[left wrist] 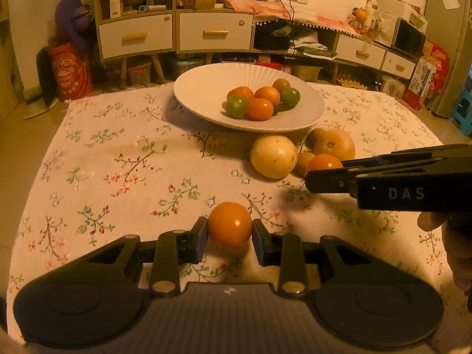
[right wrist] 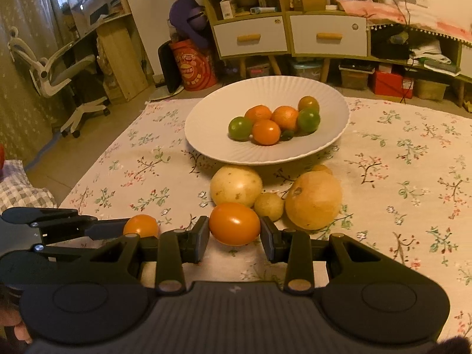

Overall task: Organize fruits
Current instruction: 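Carry both orange tomatoes over the white bowl with both grippers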

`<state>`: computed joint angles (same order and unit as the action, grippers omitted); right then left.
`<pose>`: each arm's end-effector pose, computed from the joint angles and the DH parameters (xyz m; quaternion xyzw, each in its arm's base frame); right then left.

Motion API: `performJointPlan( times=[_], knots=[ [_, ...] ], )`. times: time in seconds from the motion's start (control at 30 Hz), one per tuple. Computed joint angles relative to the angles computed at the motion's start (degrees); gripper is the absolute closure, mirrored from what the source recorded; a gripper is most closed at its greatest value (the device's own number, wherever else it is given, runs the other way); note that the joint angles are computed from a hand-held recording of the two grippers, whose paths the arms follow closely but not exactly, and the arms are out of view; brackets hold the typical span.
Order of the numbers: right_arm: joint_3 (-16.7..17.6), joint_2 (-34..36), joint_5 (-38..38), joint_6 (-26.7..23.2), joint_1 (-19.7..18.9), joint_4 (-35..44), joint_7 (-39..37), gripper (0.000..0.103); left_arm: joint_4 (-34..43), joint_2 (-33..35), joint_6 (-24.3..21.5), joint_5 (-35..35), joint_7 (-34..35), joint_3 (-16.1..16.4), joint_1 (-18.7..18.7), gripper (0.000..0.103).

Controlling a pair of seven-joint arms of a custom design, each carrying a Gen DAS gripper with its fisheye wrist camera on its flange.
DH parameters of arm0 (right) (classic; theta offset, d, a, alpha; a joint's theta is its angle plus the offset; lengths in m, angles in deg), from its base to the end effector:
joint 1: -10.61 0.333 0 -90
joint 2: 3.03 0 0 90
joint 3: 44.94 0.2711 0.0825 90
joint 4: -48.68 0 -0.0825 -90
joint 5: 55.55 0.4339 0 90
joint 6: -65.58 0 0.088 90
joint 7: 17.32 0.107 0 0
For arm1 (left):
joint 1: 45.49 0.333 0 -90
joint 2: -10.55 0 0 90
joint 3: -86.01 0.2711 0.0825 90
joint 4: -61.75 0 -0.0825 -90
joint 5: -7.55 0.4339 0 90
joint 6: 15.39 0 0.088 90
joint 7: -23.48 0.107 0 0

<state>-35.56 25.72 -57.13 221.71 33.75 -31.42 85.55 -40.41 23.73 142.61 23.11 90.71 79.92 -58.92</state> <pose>0.6687 0.3969 0.4650 -0.7385 0.5396 -0.1332 0.3818 0.6633 -0.2419 0.4477 -0.6078 0.7019 -0.2978 0.2217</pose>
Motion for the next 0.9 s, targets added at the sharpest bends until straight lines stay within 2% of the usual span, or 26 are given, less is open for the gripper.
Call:
performJointPlan(
  times=[0.43, 0.7, 0.9],
  knots=[
    [1.32, -1.69, 2.74, 3.53, -2.8, -2.38, -3.76, 0.069, 5.7, 3.56, 0.38, 0.77, 0.1, 0.73, -1.36, 0.076],
    [0.59, 2.97, 1.89, 3.41, -2.75, 5.0, -6.17, 0.069, 15.05, 9.6, -0.03, 2.05, 1.05, 2.64, -2.74, 0.076],
    [-1.06, 9.0, -0.37, 1.56, -1.31, 13.29, -7.11, 0.069, 26.95, 17.79, -3.49, 1.61, 2.26, 4.26, -3.27, 0.076]
  ],
)
